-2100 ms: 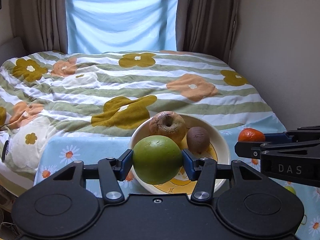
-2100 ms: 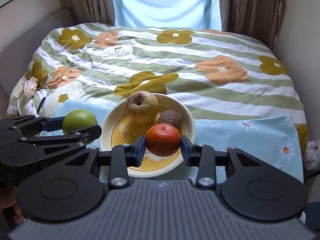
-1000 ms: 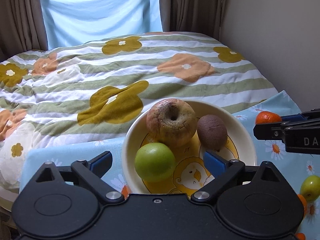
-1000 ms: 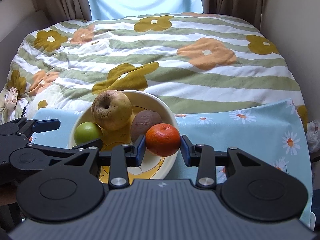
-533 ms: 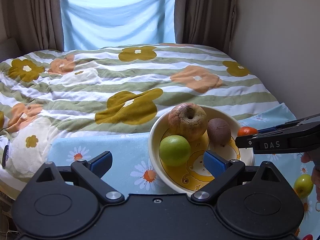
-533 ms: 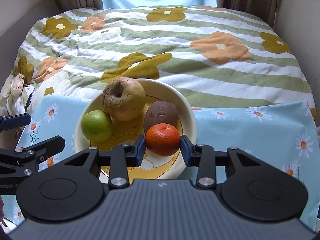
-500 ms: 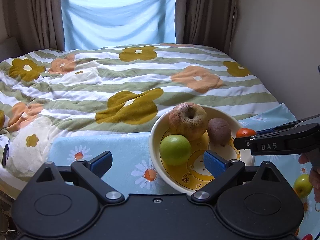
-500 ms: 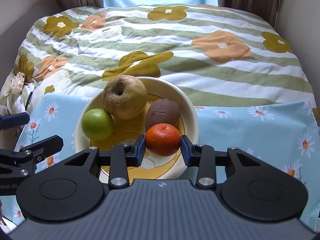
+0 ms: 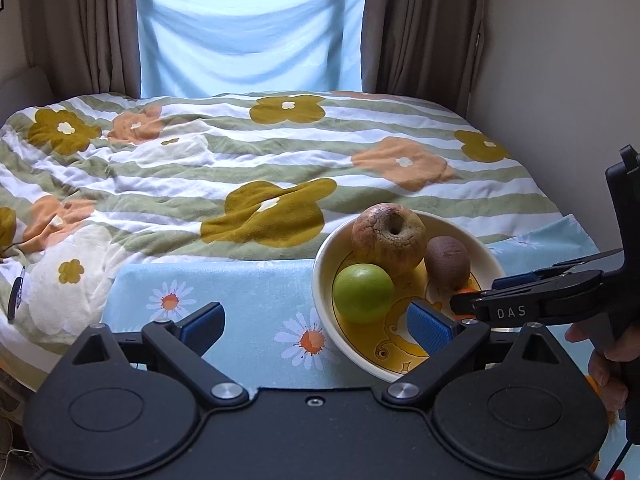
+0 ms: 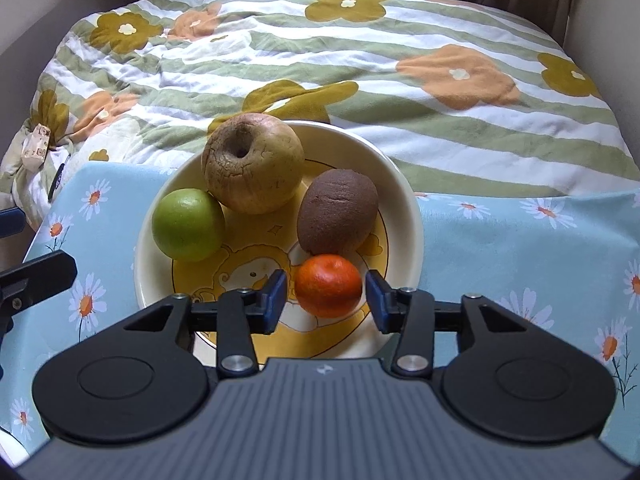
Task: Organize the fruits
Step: 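Release the green apple into the bowl with the left tool while the right tool releases the tangerine, then lift both tools away from the bowl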
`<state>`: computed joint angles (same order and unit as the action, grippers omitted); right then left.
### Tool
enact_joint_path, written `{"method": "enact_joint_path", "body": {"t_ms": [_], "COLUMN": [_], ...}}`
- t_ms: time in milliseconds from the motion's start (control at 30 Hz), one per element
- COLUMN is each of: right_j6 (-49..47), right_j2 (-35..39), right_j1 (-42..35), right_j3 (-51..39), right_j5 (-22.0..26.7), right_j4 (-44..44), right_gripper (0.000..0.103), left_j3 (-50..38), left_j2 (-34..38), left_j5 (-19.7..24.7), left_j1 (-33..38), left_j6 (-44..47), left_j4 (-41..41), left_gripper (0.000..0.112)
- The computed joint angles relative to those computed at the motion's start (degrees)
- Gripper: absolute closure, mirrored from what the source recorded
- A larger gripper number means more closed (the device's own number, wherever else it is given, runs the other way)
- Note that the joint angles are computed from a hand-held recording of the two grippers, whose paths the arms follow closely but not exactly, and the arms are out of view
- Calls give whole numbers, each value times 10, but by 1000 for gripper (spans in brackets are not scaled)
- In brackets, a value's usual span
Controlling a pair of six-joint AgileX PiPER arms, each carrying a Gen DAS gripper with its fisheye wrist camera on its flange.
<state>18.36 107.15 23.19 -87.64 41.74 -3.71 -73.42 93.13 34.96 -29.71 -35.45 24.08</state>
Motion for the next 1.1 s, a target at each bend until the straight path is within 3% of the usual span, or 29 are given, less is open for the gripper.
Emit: {"method": "enact_joint_path", "body": {"t_ms": [33,67,167,333,667,833,1100], "right_j6": [20,42,74,71,110,133,149], "right_j2": [-5,-12,-32,-38,-86,-135,-245], "right_j1": [5,10,16,11,33,48,70], "right_j3": [4,10,30,16,22,41,92], "right_j5": [-6,-12,-30,-12,15,31,72], "right_j4": [-21,-46,-79,-59,-98,-127,-163], "right_gripper": [5,0,0,0,0,0,0], "left_j3": [0,0,5,2,7,3,20], "left_j2": [-1,-2,-11,-19,-57,-81,-139], "left_j5": [3,6,5,17,30,61,140], "left_j1": [-3,-4,-6,-14,-28,-54,-143], "left_j6": [-7,-11,-17,-30,-49,-71,-182], "left_j4": [7,10,11,27,50,78,159], "left_gripper": [13,13,12,12,12,12,12]}}
